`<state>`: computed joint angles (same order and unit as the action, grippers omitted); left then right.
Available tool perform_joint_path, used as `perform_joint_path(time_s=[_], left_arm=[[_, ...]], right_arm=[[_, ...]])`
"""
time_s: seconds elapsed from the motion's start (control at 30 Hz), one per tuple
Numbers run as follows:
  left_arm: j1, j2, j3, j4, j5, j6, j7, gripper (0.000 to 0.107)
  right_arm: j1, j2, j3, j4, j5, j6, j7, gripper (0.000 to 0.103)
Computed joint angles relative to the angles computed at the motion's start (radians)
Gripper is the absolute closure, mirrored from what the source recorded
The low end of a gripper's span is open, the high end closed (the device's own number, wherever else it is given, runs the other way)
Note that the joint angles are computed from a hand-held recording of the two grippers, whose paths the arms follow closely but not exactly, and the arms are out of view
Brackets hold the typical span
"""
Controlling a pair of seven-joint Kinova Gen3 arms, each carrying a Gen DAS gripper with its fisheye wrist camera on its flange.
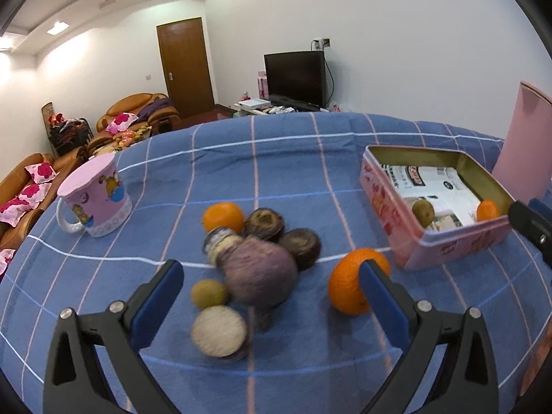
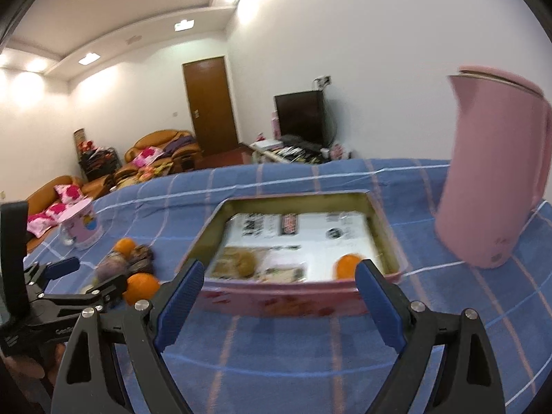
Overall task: Organize fruits
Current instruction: 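Withdraw both tools from the tin back toward the fruit pile, then close left tool on the round sesame cake while right tool grasps the large orange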
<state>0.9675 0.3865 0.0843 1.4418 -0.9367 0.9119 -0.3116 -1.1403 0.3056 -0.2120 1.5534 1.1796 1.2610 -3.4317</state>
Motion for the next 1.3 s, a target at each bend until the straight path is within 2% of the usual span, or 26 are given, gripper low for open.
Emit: perform_joint_path(time_s=[0.1,0.27,0.37,0.53,0.7,0.8,0.9,1.03,1.1,1.17,1.23,1.3], left_arm=[[-0.034,-0.03,0.014,0.039,0.035,-0.036,-0.039,0.004],[-0.137,-0.095,0.048,0.118,0.169,-0.145,-0.146,0.004],[-0.174,-0.108,0.055,0.133,0.235,-0.152,-0.198,0.004],[-0.211,-0.121,0.056,0.149,0.308,-0.163,-0.236,0.004],[-0.219,-0.111,0.052,0.137,0.337,-0.139,-0.245,0.008],[-0.232,-0.109,0.054,0.132,0.366,-0.141,-0.264,0.02],[-0.261,-0.121,0.065,0.151,0.415,-0.19,-0.314,0.034],[-0.257,-0.117,0.067,0.144,0.431,-0.194,-0.361,0.052],[-0.268,-0.124,0.071,0.154,0.455,-0.221,-0.389,0.059],[-0.283,-0.132,0.071,0.166,0.486,-0.25,-0.409,0.07],[-0.289,-0.139,0.065,0.178,0.503,-0.269,-0.408,0.07],[-0.283,-0.147,0.054,0.19,0.499,-0.281,-0.387,0.071]], right_arm=[[-0.006,0.032,-0.001,-0.05,-0.013,-0.018,0.05,0.013],[-0.01,0.064,0.015,-0.104,-0.047,-0.11,0.114,0.014],[0.008,0.08,0.029,-0.136,-0.097,-0.194,0.178,0.02],[0.051,0.124,0.049,-0.211,-0.237,-0.31,0.29,0.022],[0.08,0.175,0.076,-0.292,-0.361,-0.353,0.389,0.026],[0.097,0.204,0.09,-0.341,-0.431,-0.366,0.451,0.027],[0.109,0.236,0.105,-0.398,-0.503,-0.352,0.512,0.028],[0.114,0.258,0.135,-0.436,-0.574,-0.35,0.567,0.029],[0.113,0.273,0.151,-0.466,-0.605,-0.333,0.602,0.033],[0.105,0.278,0.165,-0.484,-0.627,-0.313,0.649,0.045],[0.104,0.281,0.16,-0.493,-0.649,-0.323,0.697,0.053],[0.076,0.29,0.183,-0.513,-0.644,-0.29,0.717,0.054]])
